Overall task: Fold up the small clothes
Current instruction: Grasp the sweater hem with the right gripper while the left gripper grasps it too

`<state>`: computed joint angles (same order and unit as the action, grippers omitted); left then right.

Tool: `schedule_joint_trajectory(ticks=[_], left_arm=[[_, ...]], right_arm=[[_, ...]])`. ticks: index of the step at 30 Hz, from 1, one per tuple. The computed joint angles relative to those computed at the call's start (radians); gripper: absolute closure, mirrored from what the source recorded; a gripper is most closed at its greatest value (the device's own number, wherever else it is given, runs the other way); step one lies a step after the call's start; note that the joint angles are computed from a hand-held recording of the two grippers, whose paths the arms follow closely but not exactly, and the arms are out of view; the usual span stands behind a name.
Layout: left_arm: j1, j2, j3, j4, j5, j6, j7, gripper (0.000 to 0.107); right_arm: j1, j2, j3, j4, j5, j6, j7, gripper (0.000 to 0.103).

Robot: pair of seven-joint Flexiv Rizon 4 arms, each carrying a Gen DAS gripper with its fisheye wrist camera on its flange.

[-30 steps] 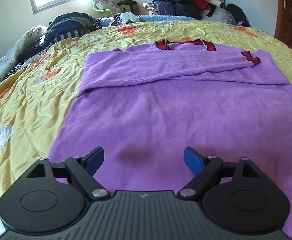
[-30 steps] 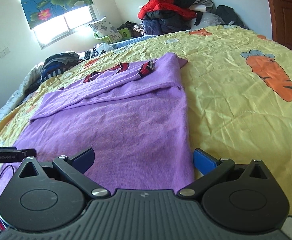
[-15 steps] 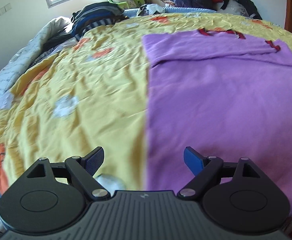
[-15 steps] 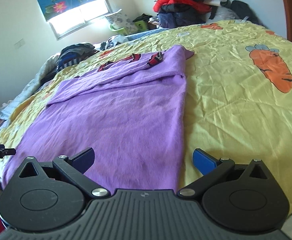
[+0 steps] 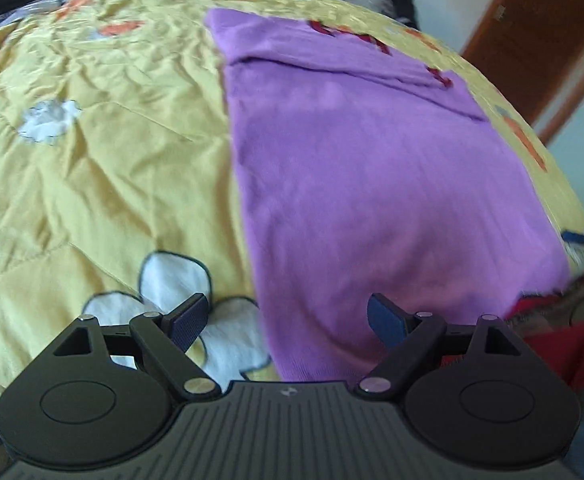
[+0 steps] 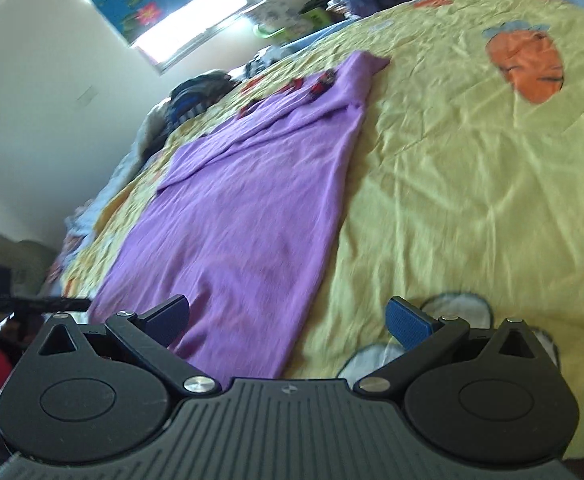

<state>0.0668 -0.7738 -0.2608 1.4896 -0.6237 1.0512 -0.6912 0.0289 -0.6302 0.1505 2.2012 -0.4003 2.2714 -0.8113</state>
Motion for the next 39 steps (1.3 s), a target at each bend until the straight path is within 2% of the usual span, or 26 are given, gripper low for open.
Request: schedule_joint_trajectory(ticks=[5, 11, 16, 22, 29, 30, 32, 34, 39], left_arm=[[0.032, 0.026, -0.035, 0.045, -0.015, -0.047, 0.117, 0.020], [0.059, 0.028, -0.073, 0.063, -0.127, -0.112, 0.203, 0.019], [0.072, -0.012, -0.096, 0.019, -0.237, -0.210, 0.234, 0.009], [0.064, -0.047, -0.092, -0.025, -0.321, -0.290, 0.250, 0.008], [0.034, -0.054, -0.072, -0.044, -0.321, -0.316, 0.294, 0.008], [0.030, -0.048, -0.063, -0.041, -0.309, -0.318, 0.298, 0.008], [0.034, -0.032, -0.053, -0.023, -0.297, -0.329, 0.312, 0.008], [0.046, -0.019, -0.053, 0.000, -0.312, -0.337, 0.328, 0.008], [0.036, -0.029, -0.054, -0.006, -0.347, -0.330, 0.311, 0.008]], right_arm=[[-0.094, -0.022, 0.039, 0.034, -0.142, 0.084, 0.046, 0.000], [-0.158, -0.065, 0.034, 0.030, -0.310, 0.178, 0.144, 0.000], [-0.191, -0.111, 0.004, -0.041, -0.528, 0.205, 0.256, 0.000], [-0.168, -0.162, -0.045, -0.139, -0.684, 0.261, 0.360, 0.000], [-0.108, -0.238, -0.094, -0.277, -0.771, 0.358, 0.498, 0.000], [-0.095, -0.228, -0.113, -0.282, -0.780, 0.345, 0.515, 0.000], [-0.087, -0.206, -0.140, -0.271, -0.791, 0.322, 0.548, 0.013], [-0.095, -0.194, -0.150, -0.241, -0.781, 0.326, 0.547, 0.020], [-0.078, -0.169, -0.179, -0.247, -0.900, 0.300, 0.580, 0.017]])
